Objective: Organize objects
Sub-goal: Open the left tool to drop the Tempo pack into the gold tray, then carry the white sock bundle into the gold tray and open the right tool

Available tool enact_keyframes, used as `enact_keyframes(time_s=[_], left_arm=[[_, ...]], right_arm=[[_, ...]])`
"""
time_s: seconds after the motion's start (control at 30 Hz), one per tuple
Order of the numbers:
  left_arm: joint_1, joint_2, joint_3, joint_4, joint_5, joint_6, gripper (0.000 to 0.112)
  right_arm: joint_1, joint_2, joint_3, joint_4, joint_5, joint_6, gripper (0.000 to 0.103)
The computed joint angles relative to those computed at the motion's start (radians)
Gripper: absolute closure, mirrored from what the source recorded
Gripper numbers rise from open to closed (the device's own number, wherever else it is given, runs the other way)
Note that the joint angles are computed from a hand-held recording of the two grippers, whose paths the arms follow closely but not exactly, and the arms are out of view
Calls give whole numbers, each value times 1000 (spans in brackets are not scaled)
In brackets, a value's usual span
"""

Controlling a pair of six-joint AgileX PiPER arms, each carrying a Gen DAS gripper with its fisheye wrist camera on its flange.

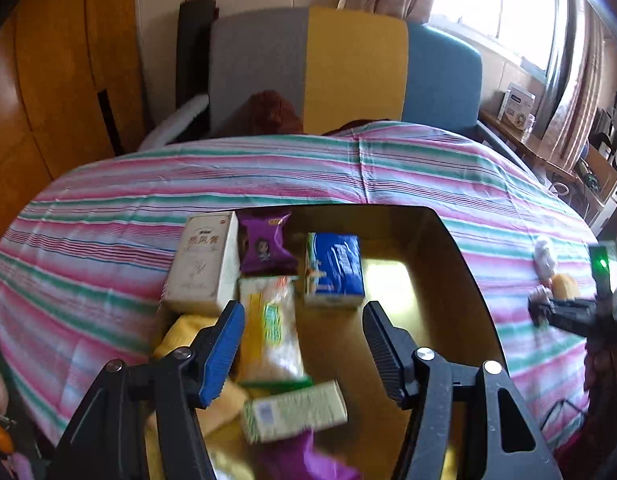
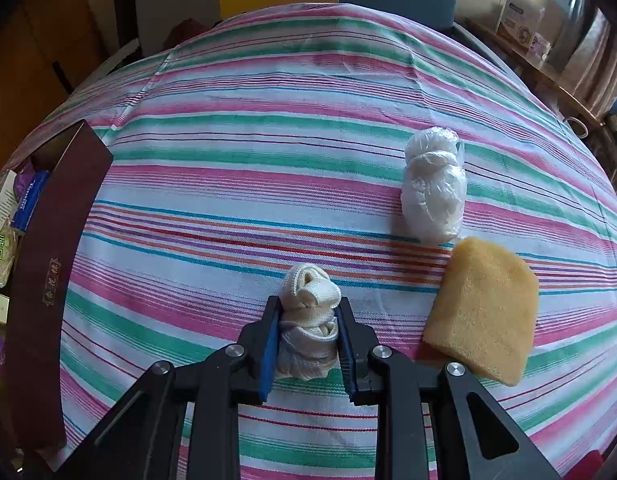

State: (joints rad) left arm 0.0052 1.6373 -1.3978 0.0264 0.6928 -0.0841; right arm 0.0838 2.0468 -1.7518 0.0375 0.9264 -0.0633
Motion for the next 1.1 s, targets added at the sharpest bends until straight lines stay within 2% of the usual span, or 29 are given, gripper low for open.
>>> enact_keyframes(time_s=[0.2,0.5,0.73,1.1], left_arm=[[-14,-137,134,55,-40,-49,50],[15,-234,213,16,-44,-15,50],[49,-267,259,-55,-50,47,50],[92,-272,303,-137,-64,120,50]], right_arm=[[16,-13,26,-39,-27,6,77],[45,-35,77,-110,-89,35,77],[67,-57,124,-186,-130,111,77],[89,-52,103,-265,-96,205,77]])
